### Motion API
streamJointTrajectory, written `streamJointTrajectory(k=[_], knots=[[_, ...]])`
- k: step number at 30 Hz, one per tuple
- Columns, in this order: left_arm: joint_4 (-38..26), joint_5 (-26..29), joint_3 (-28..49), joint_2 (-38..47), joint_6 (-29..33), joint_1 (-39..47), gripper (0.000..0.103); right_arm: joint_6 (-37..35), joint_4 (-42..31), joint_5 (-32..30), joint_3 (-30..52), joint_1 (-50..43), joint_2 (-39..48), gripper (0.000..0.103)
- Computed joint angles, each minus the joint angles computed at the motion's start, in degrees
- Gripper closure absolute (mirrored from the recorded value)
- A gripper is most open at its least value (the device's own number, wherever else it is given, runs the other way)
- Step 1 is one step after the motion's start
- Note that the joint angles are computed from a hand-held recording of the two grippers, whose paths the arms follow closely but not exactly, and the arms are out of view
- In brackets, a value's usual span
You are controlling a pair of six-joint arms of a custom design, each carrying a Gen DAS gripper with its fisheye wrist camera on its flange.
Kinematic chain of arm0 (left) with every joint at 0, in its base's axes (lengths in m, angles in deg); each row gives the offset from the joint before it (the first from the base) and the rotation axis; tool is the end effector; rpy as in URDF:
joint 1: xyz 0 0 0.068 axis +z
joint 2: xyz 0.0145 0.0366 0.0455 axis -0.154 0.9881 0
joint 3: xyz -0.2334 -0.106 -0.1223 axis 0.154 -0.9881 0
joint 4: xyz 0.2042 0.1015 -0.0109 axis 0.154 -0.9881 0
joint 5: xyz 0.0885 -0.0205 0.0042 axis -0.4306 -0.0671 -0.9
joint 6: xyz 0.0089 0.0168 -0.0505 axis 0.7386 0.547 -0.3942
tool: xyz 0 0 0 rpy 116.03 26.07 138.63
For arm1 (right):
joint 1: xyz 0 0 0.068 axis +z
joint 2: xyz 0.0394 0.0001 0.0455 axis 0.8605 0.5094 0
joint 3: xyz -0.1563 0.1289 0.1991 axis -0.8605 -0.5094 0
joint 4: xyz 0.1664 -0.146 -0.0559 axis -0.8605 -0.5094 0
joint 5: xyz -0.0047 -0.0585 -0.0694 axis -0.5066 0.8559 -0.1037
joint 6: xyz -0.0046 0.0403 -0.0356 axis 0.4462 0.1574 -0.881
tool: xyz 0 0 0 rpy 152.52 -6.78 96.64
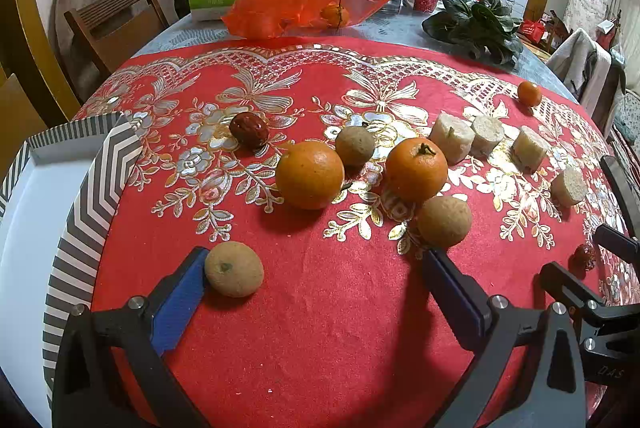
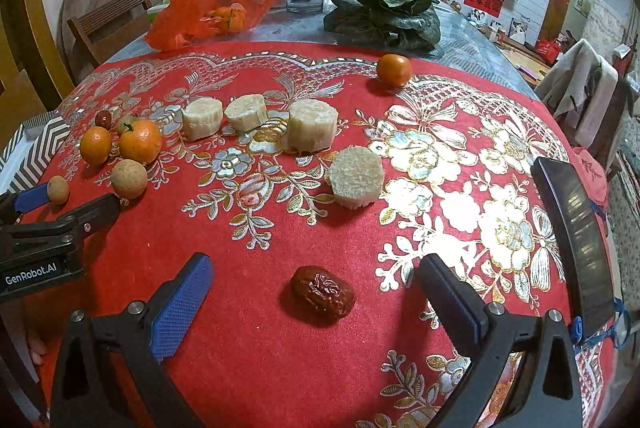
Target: Organize fruits
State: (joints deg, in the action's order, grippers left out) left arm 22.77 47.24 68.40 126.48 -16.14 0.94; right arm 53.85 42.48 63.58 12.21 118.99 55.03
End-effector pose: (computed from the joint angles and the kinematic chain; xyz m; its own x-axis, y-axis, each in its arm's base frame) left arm 0.2248 0.0254 0.1007 -0.7075 0.3988 -0.5834 0.4947 0.8690 -0.0059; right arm 0.1193 0.1623 0.0974 -0.7403 0.3185 -0.5920 0.3920 0.9200 0.0048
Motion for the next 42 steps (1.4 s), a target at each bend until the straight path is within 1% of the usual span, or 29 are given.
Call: streamJointTrajectory(k=[4, 5, 8, 9, 13, 15, 17, 20, 23, 26, 28, 33, 42], knots=[[-0.17, -0.16, 0.03, -0.1, -0.24, -0.03, 0.0, 0.22, -0.35, 0.02, 0.17, 0.2, 0.09, 0.0], [-1.15, -0.63, 0.26, -0.55, -0.37, -0.18, 0.0, 0.47, -0.66, 0.05, 0.25, 0.4, 0.06, 0.0], [-7.83, -2.92, 2.63, -1.98, -0.04, -0.7, 0.0, 0.24, -0.49, 0.02, -0.1, 0.63, -0.42, 0.0], [-9.9, -3.44, 3.31, -2.5, 0.29, -0.51, 0.0, -0.58, 0.55, -0.22, -0.39, 0.47, -0.09, 0.0], [-16.5, -4.46, 4.55, -4.67, 2.5, 1.29, 0.0, -4.05, -0.43, -4.39, -1.07, -0.95, -4.02, 0.0], [-18.41, -3.51, 4.6, -7.4, 3.6, 3.15, 0.0, -3.42, -3.17, -3.18, -0.95, 0.47, -7.39, 0.0], [-20.82, -2.53, 5.24, -10.29, 3.89, 4.03, 0.0, -3.08, -8.3, -1.34, 0.57, 2.15, -10.76, 0.0], [-24.92, -0.97, 6.88, -14.66, 4.12, 5.4, 0.0, -5.24, -13.79, 0.14, 3.23, 3.08, -14.48, 0.0], [-28.07, 0.07, 8.48, -18.01, 3.96, 5.79, 0.0, -6.02, -18.63, 1.6, 6.54, 4.34, -15.93, 0.0], [-30.92, 1.13, 10.2, -20.31, 3.37, 5.56, 0.0, -6.39, -20.97, 2.28, 8.52, 4.9, -17.22, 0.0], [-32.2, 1.64, 10.74, -21.56, 3.35, 5.51, 0.0, -6.41, -22.22, 2.92, 9.58, 5.21, -17.78, 0.0], [-32.91, 2.15, 10.84, -23.82, 3.38, 5.23, 0.0, -6.47, -24.7, 3.93, 11.23, 6.12, -17.7, 0.0], [-33.61, 2.45, 10.81, -23.91, 3.71, 5.84, 0.0, -5.06, -25.26, 2.73, 11.0, 7.17, -18.07, 0.0]])
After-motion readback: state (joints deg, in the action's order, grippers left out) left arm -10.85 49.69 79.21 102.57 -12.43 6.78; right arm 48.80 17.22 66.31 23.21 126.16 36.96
